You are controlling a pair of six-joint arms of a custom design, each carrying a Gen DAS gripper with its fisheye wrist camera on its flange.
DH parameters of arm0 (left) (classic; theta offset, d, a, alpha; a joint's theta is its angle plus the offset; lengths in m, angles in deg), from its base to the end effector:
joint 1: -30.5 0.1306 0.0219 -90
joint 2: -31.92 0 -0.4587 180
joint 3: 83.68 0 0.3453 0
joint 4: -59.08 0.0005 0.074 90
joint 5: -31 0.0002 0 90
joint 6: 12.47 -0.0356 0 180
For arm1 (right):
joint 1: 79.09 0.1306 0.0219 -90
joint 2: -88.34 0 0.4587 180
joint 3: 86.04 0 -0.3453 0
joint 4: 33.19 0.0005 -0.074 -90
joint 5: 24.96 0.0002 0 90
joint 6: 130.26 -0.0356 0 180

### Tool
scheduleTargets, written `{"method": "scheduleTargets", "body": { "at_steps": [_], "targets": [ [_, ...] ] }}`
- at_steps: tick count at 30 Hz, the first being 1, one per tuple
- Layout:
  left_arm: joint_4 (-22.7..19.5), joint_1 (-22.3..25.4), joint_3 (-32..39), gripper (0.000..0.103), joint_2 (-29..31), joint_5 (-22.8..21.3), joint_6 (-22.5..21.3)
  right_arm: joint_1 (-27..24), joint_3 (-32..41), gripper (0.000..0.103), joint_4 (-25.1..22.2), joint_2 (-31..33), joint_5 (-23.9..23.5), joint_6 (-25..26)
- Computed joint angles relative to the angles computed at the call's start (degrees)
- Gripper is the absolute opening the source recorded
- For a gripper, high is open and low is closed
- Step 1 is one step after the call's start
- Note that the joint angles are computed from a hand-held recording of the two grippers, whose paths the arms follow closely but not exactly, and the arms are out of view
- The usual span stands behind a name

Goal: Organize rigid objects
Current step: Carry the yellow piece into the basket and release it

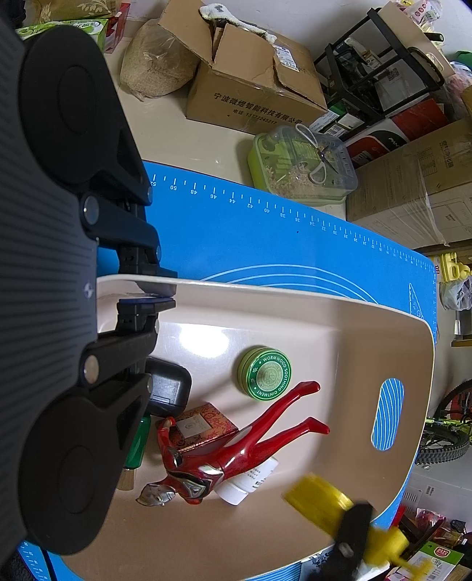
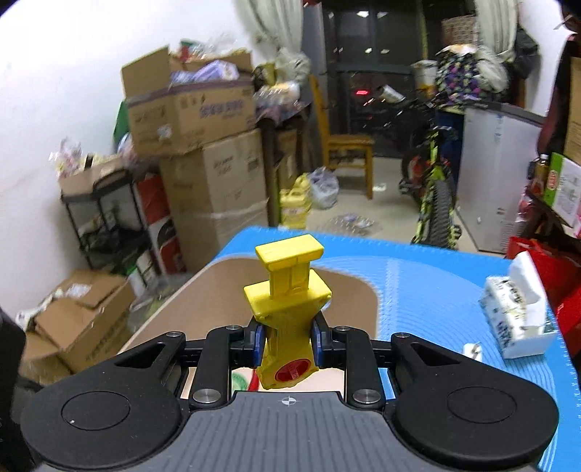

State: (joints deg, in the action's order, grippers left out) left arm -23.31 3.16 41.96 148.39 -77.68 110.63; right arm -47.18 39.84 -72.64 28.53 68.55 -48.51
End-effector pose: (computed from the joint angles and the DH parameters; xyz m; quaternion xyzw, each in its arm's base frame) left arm 0.5363 -0.2650 0.4930 -0.0727 0.9738 0.0663 0.2052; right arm 0.5847 0.3609 0.5003 -0.1666 0.8658 0.1364 0.4517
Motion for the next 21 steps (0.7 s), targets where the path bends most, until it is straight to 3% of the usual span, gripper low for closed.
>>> {"method": "scheduleTargets", "body": {
  "at_steps": [10,17,21],
  "targets": [
    [-0.4,0.0,0.4,0.01,0.2,-0.1,-0.1,1.3,8.5,0.034,-11.1,5.8,-0.1,2.8],
    [-0.5,0.2,0.9,0.01,0.5,-0.1,-0.3,1.2,10.1,0.034,-12.7,6.8,0.1,3.4],
    [-0.5,0.1,0.8,0.01,0.6,-0.2,-0.3,0.8,10.1,0.052,-11.8,6.5,-0.5,3.1]
  ]
}}
